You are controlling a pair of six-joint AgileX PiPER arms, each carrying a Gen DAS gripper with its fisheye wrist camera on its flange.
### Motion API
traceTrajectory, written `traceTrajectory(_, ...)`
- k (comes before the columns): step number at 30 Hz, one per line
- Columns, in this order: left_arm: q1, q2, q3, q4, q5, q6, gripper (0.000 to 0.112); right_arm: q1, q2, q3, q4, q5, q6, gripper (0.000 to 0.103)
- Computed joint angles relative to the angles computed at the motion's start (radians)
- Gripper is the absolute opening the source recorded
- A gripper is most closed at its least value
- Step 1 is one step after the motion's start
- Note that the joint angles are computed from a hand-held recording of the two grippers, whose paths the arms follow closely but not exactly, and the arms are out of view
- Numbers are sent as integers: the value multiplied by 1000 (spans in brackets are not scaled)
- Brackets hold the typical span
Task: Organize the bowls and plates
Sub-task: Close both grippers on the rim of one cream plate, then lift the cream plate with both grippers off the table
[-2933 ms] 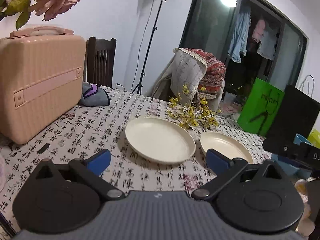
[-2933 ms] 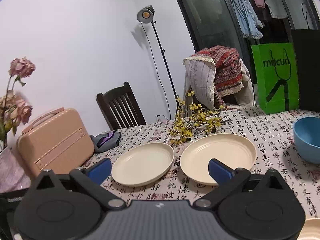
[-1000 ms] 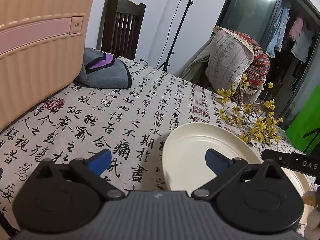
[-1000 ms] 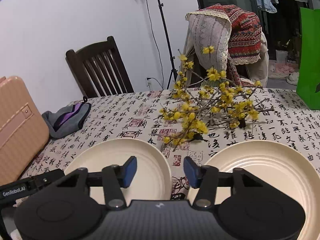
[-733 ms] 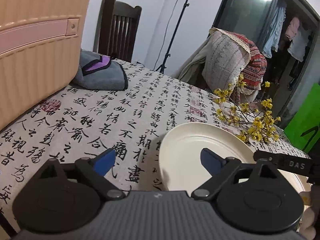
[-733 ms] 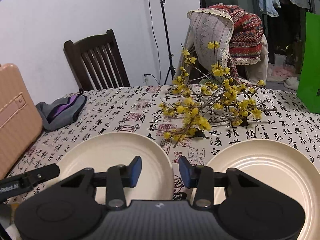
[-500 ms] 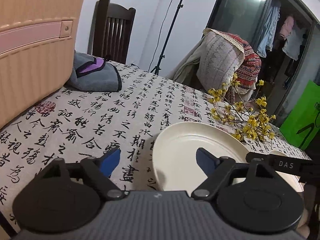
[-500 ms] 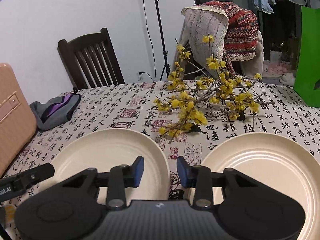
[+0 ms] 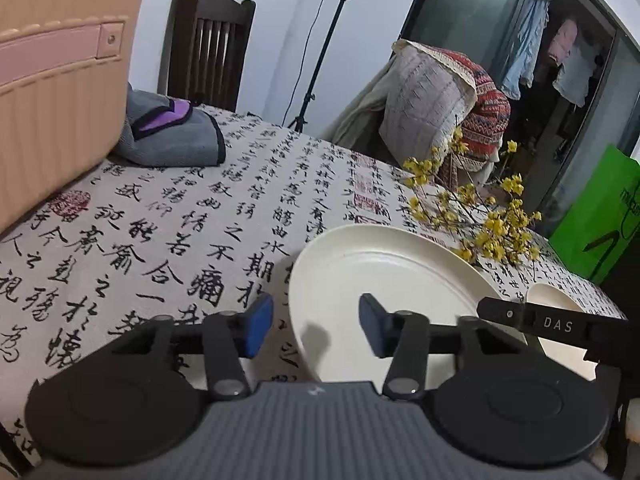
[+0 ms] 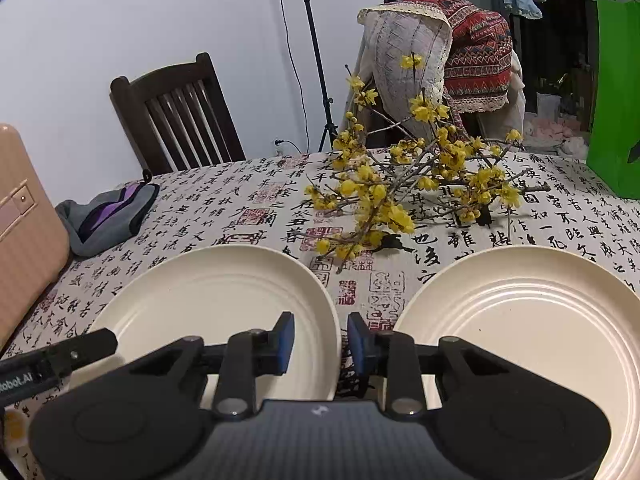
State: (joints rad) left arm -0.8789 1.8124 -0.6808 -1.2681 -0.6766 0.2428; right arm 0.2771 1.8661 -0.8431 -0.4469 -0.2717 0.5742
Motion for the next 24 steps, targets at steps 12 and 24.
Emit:
traceTrajectory(12,2,13,-21,-43,15,70,29,-6,10,17,18,-32,-27,13)
traceTrajectory(24,-15,16,-26,-90,-23,102,29,10,-5,30,74,-22,-114,9)
